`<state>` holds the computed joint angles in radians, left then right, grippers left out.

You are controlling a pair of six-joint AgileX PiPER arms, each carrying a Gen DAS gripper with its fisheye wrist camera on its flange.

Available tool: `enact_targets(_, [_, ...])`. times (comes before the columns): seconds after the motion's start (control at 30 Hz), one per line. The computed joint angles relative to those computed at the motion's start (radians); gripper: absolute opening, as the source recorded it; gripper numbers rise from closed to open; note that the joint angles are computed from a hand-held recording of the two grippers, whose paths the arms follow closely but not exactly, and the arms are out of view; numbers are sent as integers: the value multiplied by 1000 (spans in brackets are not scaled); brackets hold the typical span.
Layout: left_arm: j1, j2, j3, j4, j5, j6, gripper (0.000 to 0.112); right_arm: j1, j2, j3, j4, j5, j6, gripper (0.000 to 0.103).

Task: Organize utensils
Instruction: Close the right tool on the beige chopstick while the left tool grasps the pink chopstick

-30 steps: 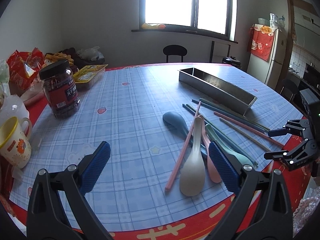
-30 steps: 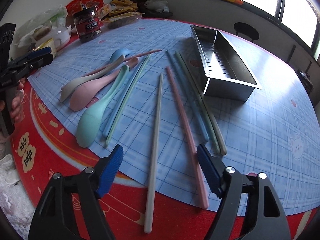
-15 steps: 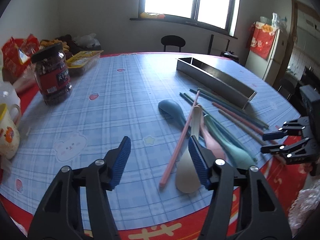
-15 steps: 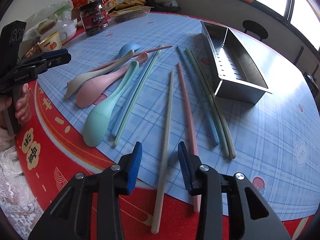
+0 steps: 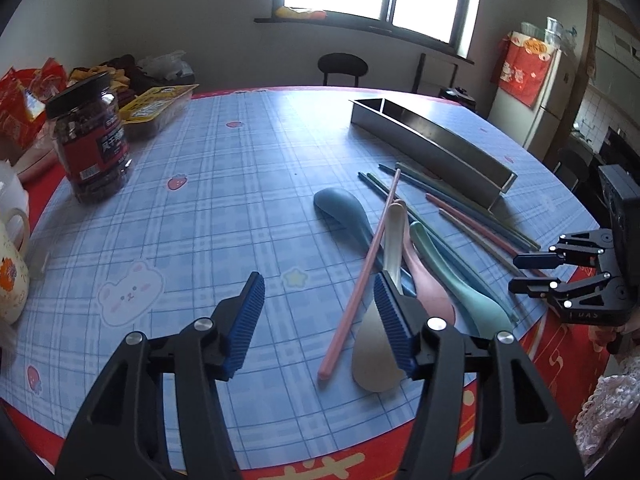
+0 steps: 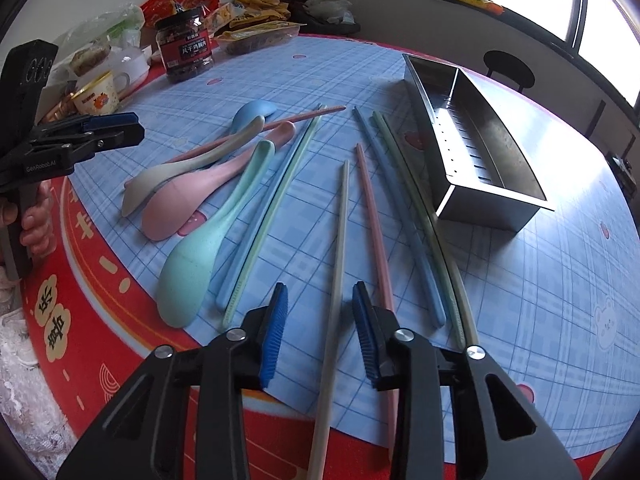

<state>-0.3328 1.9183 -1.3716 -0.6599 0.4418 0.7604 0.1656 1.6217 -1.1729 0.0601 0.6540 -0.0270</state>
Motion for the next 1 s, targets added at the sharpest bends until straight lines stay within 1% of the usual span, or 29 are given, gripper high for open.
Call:
enact_targets(0.03, [-2, 11, -16, 7, 17, 3, 51, 2, 0, 1, 0, -3, 0, 17])
enact_targets(0.07, [-2, 35, -57, 23, 61, 3, 46, 4, -2, 4, 1, -8, 0, 15])
enact_targets(0.1, [-4, 57, -93, 44, 95, -8, 38, 4, -4, 8, 10, -13, -5, 13])
enact_targets(0.13, [-10, 82, -136, 77, 122, -32, 33, 4, -7, 14, 12, -20, -4, 12])
enact_targets(0.27, [-18, 153, -258, 101, 206, -38, 30, 2, -24, 50, 21, -64, -1, 12])
enact_targets(0.33, [-31, 180, -306, 132, 231, -50, 29, 1, -33, 65, 23, -79, -1, 11])
enact_targets(0.43, [-58, 204, -343, 219, 227, -88, 29, 3, -36, 73, 18, -93, 4, 11])
enact_targets(0.47, [-63, 213, -355, 235, 237, -88, 29, 3, -36, 76, 19, -96, 4, 11])
enact_targets(0.57, [-70, 228, -375, 256, 263, -86, 28, -8, -39, 85, 54, -107, -22, 12])
enact_targets(0.7, [-79, 248, -393, 283, 285, -95, 24, -19, -39, 89, 86, -115, -53, 12])
enact_targets(0.83, [-91, 257, -397, 308, 277, -116, 23, -26, -36, 84, 114, -107, -81, 14])
enact_targets(0.93, [-103, 262, -397, 338, 256, -145, 23, -24, -38, 79, 103, -95, -83, 15])
enact_targets(1.0, [-106, 265, -399, 343, 246, -151, 22, -16, -38, 74, 88, -83, -73, 18])
